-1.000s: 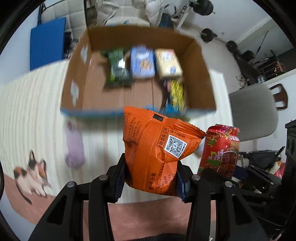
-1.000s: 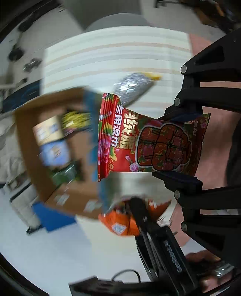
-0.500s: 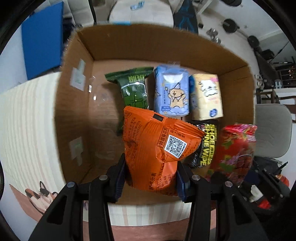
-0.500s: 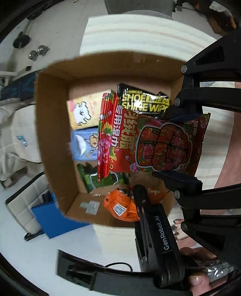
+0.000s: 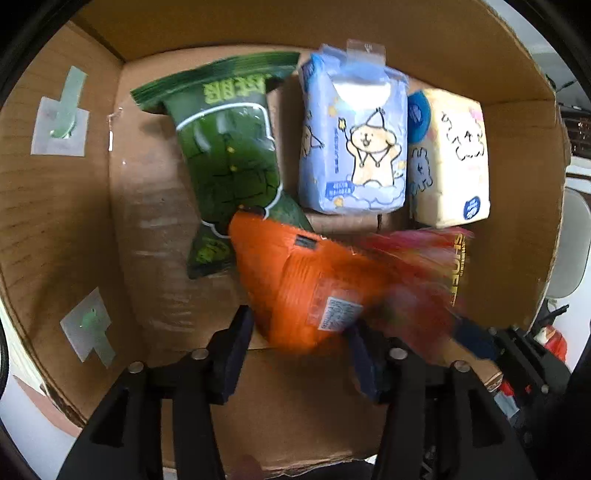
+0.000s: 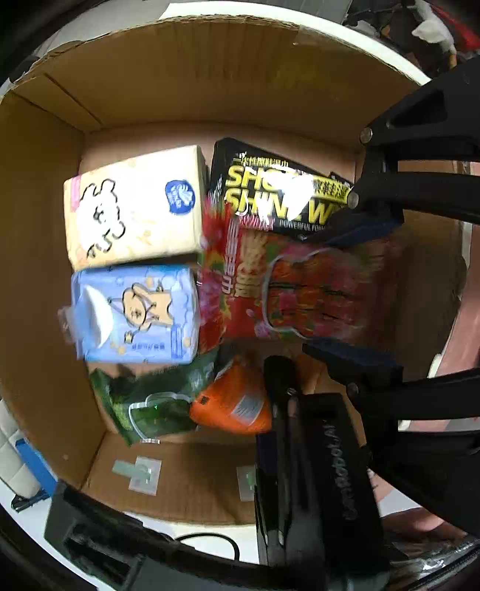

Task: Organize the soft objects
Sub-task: 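Carry both snack bags into the box and open both tools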

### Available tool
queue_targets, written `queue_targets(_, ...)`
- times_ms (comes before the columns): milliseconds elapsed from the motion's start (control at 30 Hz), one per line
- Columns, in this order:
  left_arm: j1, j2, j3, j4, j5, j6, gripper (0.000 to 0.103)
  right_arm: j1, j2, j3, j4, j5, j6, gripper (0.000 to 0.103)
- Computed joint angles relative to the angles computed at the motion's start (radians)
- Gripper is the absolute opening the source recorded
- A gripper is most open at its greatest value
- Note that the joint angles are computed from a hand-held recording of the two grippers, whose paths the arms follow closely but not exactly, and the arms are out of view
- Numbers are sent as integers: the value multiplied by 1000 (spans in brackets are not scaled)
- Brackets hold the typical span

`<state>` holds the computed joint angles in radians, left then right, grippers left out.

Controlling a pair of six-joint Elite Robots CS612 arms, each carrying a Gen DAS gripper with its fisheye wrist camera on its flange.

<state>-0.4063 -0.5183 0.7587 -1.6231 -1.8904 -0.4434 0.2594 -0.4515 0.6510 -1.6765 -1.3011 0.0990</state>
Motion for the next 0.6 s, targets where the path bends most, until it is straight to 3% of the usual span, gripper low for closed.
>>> queue_targets(33, -3, -1, -1, 4, 15, 8, 61, 0, 1, -1, -2, -2, 5, 74)
queue_targets(167, -16, -28, 37, -29, 56, 4, 65, 4, -4, 0, -11, -44, 12, 76)
queue_targets(233, -21, -38, 46, -42, 69, 3, 87, 6, -3, -7, -2, -58, 12, 80)
queue_targets(267, -24, -47, 56, -51, 78, 1, 90, 8, -6, -7, -6, -78, 14, 84)
queue_targets(333, -30, -65, 76, -72, 104, -4, 92, 9, -19, 13, -26, -102, 8, 98)
queue_targets(600, -51, -184, 238, -241, 223, -60, 93, 15, -88, 114, -111, -186, 28, 103)
